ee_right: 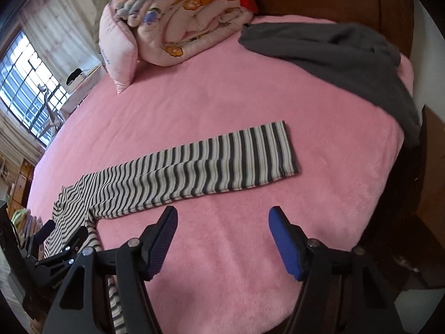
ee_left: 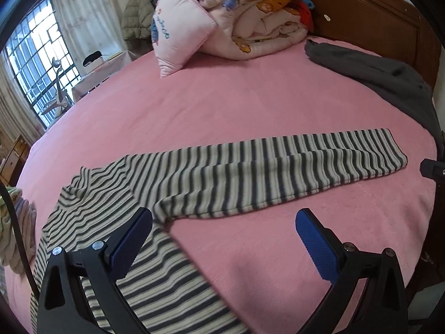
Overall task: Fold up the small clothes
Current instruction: 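Move the right tool to the sleeve cuff and close on it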
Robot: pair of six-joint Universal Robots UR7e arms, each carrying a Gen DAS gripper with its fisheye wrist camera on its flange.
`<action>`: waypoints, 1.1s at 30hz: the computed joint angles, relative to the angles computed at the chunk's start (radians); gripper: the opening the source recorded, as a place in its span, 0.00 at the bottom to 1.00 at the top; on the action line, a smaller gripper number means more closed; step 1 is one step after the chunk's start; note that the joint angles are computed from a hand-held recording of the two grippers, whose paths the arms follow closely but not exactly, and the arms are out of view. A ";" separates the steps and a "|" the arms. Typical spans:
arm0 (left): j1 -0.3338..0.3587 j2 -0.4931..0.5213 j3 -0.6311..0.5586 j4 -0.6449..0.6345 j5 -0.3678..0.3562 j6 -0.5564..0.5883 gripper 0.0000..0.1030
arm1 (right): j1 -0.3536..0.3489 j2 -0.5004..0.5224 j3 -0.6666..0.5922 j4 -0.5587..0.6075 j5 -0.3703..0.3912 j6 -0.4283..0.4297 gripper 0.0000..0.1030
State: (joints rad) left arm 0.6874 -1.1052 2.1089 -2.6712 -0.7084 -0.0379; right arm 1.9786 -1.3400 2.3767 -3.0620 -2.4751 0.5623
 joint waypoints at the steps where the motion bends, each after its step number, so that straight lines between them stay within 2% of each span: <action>1: 0.000 0.027 -0.006 -0.030 0.003 0.018 1.00 | -0.012 0.003 0.006 -0.024 0.009 -0.007 0.66; 3: 0.000 0.063 -0.011 -0.079 0.020 0.052 1.00 | -0.051 0.008 0.024 -0.094 0.049 -0.035 0.66; 6: 0.007 0.126 -0.039 -0.085 0.056 0.057 0.98 | -0.120 0.015 0.049 -0.188 0.125 -0.059 0.66; 10: 0.027 0.174 -0.072 -0.044 0.058 0.031 0.94 | -0.212 0.019 0.081 -0.270 0.223 -0.057 0.66; 15: 0.041 0.203 -0.076 -0.065 0.055 0.040 0.94 | -0.303 0.026 0.117 -0.343 0.324 -0.053 0.66; 18: 0.043 0.223 -0.078 -0.080 0.070 0.051 0.92 | -0.321 0.036 0.121 -0.378 0.336 -0.071 0.66; 21: 0.055 0.243 -0.097 -0.052 0.074 0.034 0.82 | -0.337 0.049 0.115 -0.407 0.344 -0.083 0.66; 25: 0.080 0.255 -0.138 0.026 0.038 -0.024 0.70 | -0.346 0.073 0.083 -0.417 0.336 -0.091 0.66; 27: 0.087 0.262 -0.149 0.030 0.030 -0.032 0.67 | -0.346 0.087 0.062 -0.417 0.325 -0.099 0.61; 28: 0.089 0.266 -0.154 0.027 0.029 -0.029 0.64 | -0.345 0.094 0.052 -0.413 0.320 -0.104 0.53; 29: 0.092 0.270 -0.160 0.025 0.025 -0.024 0.55 | -0.347 0.098 0.043 -0.410 0.321 -0.110 0.41; 30: 0.095 0.273 -0.166 0.029 0.014 -0.020 0.49 | -0.354 0.101 0.033 -0.403 0.329 -0.116 0.34; 31: 0.100 0.276 -0.180 0.049 -0.002 -0.021 0.31 | -0.358 0.103 0.026 -0.394 0.333 -0.118 0.20; 32: 0.107 0.277 -0.197 0.085 -0.029 -0.028 0.09 | -0.362 0.105 0.021 -0.389 0.335 -0.118 0.12; 33: 0.112 0.278 -0.210 0.109 -0.040 -0.032 0.06 | -0.368 0.107 0.019 -0.397 0.343 -0.124 0.10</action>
State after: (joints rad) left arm 0.7992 -0.8269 1.8985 -2.5620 -0.7486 -0.0698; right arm 1.6104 -1.2332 2.3953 -3.4586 -2.1318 0.4383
